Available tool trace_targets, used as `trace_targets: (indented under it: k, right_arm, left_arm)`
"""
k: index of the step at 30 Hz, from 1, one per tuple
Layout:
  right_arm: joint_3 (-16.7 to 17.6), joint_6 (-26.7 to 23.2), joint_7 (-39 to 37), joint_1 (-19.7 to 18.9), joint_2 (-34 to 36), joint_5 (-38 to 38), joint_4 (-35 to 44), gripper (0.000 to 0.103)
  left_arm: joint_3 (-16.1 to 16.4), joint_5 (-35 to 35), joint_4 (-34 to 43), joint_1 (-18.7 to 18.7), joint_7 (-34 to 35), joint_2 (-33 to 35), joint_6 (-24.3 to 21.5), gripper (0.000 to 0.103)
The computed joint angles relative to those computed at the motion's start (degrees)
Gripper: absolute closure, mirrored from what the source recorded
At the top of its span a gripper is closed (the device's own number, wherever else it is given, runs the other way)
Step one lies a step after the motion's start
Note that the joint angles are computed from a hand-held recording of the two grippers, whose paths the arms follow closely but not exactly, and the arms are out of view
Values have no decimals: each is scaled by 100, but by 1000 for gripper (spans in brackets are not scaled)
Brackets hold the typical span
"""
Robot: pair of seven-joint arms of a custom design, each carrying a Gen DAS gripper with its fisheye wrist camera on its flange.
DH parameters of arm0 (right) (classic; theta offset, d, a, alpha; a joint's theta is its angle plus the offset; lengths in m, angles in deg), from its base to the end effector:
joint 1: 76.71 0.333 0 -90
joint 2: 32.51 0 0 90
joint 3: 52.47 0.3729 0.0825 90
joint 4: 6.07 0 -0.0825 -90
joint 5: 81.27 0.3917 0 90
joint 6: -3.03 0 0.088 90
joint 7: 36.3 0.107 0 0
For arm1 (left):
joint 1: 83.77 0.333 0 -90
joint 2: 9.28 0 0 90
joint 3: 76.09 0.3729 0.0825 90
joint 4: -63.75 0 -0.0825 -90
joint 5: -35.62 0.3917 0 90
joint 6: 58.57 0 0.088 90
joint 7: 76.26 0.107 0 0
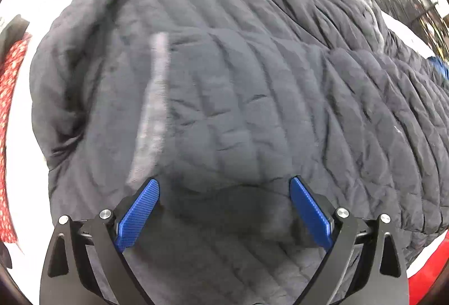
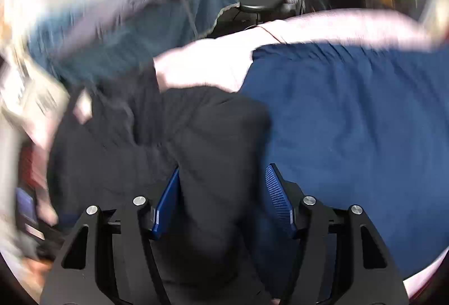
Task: Fold large clothes
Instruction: 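Fold the sleeve with the right gripper across the jacket front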
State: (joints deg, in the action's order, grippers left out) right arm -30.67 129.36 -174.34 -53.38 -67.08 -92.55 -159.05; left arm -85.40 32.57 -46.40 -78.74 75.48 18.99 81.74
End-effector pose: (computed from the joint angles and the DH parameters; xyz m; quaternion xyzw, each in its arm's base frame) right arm 0.2452 0.2467 0.4664 -0.0558 0.9797 -0.1090 0.1586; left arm 0.6615 -0.0406 0.2839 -0.2370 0.9697 -0.0586 0.0027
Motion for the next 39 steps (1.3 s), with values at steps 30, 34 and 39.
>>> trace_targets:
  k: [30, 34, 39]
  right_arm:
    - [591, -627, 1473, 846, 632, 174, 828, 101]
    - [194, -416, 369, 721, 898, -699, 1206, 48]
    - [-305, -15, -1516, 496, 1998, -1301, 1993, 40]
  left_arm:
    - [260, -802, -585, 580, 816, -836, -293, 12]
    - [322, -677, -168, 639, 555, -629, -596, 12]
    - [269, -837, -703, 831, 1038, -1025, -226, 12]
